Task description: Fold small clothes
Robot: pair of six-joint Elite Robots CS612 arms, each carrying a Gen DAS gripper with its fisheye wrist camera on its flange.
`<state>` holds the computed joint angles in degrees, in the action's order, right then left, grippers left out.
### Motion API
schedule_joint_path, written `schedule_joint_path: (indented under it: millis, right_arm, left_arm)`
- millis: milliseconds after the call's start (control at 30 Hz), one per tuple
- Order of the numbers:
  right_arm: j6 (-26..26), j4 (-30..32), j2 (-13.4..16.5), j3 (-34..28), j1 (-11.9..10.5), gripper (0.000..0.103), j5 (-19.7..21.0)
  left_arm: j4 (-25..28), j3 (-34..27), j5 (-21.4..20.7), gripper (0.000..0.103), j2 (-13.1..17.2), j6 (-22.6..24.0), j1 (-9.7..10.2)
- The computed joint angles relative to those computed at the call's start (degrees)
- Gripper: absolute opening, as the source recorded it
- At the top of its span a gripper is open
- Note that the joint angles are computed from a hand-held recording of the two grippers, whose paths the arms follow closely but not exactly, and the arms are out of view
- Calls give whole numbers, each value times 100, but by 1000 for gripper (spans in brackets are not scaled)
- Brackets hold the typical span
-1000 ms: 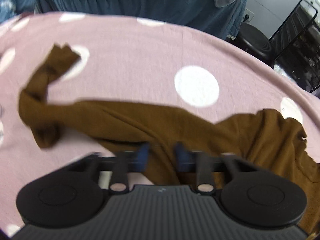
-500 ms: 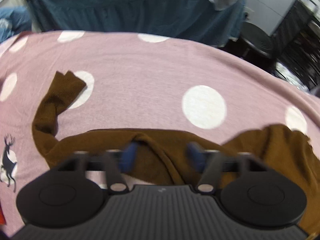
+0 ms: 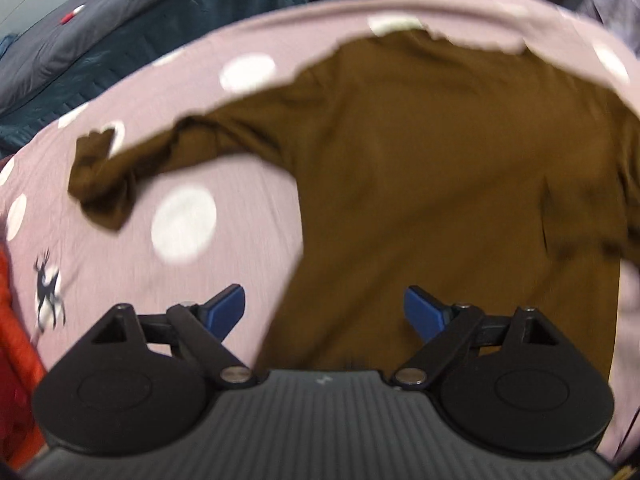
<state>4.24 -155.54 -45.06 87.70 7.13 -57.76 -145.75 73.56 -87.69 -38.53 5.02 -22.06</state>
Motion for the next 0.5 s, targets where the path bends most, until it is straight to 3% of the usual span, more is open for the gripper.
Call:
schedule_joint_path:
  millis: [67,100,200,267,367,500]
  right_arm:
    - [-157,382,33,50,41,67,478]
    - [-315,630,35,57,78,67,505]
    - [-684,1066,22,94,228,63,86]
    - [-697,1125,69,118,263,58,109]
    - [-183,548,127,246,324,50,11]
    - [421,32,205,327,398,50,81]
  left_arm:
    - [-18,302,107,87,-160,2,22]
    - [-22,445,117,87,-238,-90,55]
    - [-100,782,148,87,-413,-524,208]
    - [-150,995,241,87,-513,-769,314]
    - [-448,1294,459,87,-616,-788,438]
    - [-840,1435,522,87,-558,-168,552]
